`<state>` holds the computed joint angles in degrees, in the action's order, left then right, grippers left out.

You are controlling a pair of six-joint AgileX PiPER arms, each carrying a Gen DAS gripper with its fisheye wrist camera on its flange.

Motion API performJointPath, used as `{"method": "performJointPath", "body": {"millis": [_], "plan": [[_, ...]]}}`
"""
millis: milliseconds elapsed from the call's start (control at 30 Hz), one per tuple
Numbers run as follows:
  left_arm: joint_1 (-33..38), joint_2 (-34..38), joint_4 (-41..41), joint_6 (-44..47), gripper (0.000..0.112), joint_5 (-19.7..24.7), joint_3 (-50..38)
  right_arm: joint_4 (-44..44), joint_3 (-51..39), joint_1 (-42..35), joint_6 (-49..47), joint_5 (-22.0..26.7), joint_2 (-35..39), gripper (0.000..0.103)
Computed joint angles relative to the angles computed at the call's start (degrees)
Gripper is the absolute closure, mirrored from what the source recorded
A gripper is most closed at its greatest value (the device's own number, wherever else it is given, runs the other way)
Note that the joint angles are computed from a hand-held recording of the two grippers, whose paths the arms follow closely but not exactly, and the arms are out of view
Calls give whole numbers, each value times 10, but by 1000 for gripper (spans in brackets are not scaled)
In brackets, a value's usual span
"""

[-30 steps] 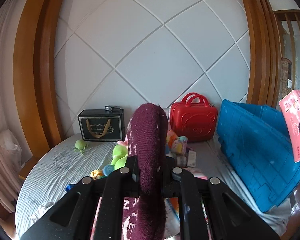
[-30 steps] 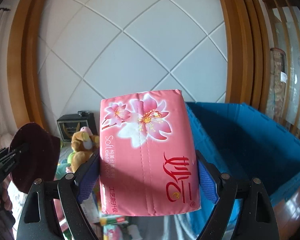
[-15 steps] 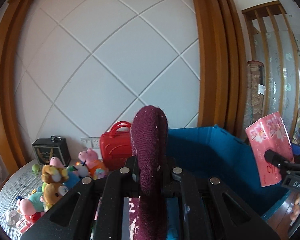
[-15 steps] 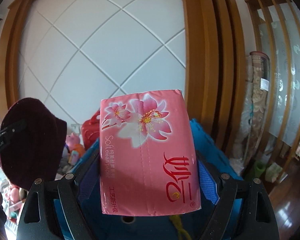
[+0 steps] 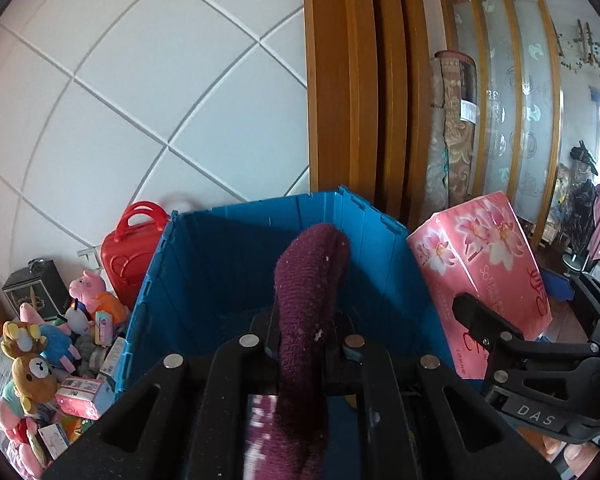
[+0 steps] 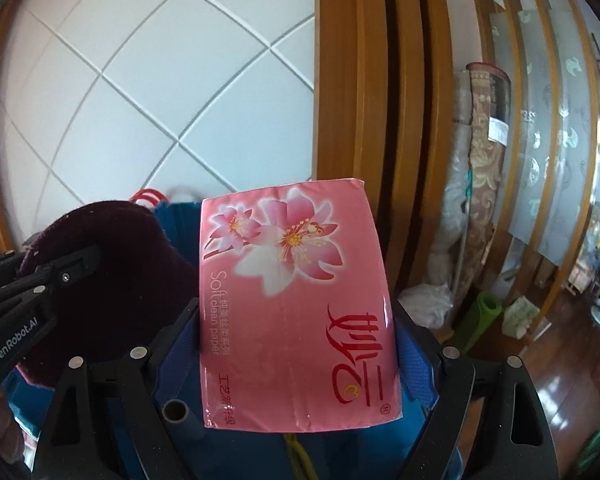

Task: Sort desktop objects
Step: 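Carry the maroon hat and pink tissue pack with both tools over the crate, then open both tools to drop the hat and tissue pack into the crate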

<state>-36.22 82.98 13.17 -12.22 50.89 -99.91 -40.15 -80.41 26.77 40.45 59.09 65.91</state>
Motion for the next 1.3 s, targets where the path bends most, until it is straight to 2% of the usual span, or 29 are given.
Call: {"method": "performJointPath", "body": {"millis": [233, 367, 500, 600, 667, 733, 867, 1133, 1300], "plan": [[-16, 9, 34, -29, 101, 9, 25, -15, 35, -5, 3, -17, -7, 16], [-10, 10, 41, -42, 101, 15, 34, -62, 45, 19, 27, -2, 5, 15], [7, 21, 23, -38, 98, 39, 23, -65, 43, 22, 30, -2, 17, 14], [26, 24, 2, -27, 77, 46, 17, -55, 40, 11, 27, -13, 21, 11], [30, 15, 7, -31, 50, 33, 30, -67, 38, 15, 36, -14, 19, 2], [32, 6, 14, -31, 40, 21, 41, -70, 37, 21, 38, -20, 12, 0], [48, -5, -4, -12, 40, 8, 52, -109, 38, 55, 60, 4, -2, 0], [56, -80, 0, -9, 39, -24, 114, -171, 70, 134, 122, 53, -43, 0], [50, -139, 41, -44, 28, -59, 169, -208, 80, 201, 156, 98, -55, 0]]}}
